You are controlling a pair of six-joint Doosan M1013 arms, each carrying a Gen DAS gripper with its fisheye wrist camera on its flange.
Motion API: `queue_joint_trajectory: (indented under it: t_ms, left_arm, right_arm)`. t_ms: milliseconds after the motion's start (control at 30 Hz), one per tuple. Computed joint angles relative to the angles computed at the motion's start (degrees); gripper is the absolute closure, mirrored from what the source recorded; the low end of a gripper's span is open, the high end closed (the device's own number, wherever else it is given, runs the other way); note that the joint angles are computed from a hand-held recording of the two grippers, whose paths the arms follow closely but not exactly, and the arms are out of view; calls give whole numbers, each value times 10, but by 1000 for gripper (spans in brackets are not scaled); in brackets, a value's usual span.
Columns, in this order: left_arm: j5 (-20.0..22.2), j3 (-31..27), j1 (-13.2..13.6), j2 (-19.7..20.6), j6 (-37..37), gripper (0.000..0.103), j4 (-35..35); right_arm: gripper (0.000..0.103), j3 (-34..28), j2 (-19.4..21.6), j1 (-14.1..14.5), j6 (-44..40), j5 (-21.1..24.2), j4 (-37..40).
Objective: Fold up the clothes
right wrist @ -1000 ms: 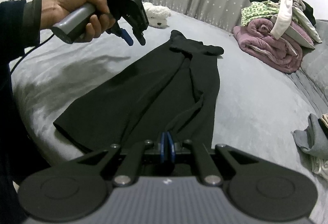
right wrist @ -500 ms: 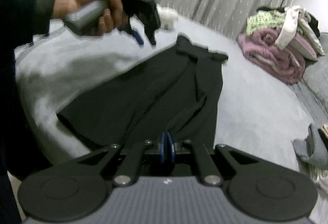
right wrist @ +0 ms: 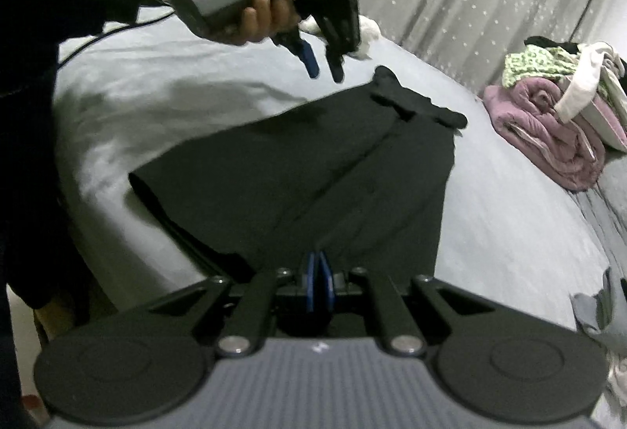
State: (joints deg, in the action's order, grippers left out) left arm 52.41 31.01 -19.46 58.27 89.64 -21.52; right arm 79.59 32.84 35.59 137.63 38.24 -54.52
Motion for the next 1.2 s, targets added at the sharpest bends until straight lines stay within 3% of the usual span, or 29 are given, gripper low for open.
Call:
queue_joint_trajectory:
  t_ms: [67,167,233,367,500,1200]
  left_arm:
    - [-1,1,0,-1,5,76,-2]
    - [-3,4,1,-2,5,76,-4]
    - [-1,0,1,0,-2,76,-1]
    - [4,-7,0,3,-8,76,5]
    - [11,-11,-1,5,-3,75,6]
    - [23,-18,-1,9,-8,75,12]
  right_arm:
    - [97,4,-1,0,31,-14,-23]
    - [97,27,-15,0,167,-61,-135]
    - [97,28,-18,-2,199,-70,-154]
    - [97,8,-2,-4,75,-40,-39]
    - [96,-2,7,-6,18,-31,20]
    - [90,-4,-4,-13,0,-63,104]
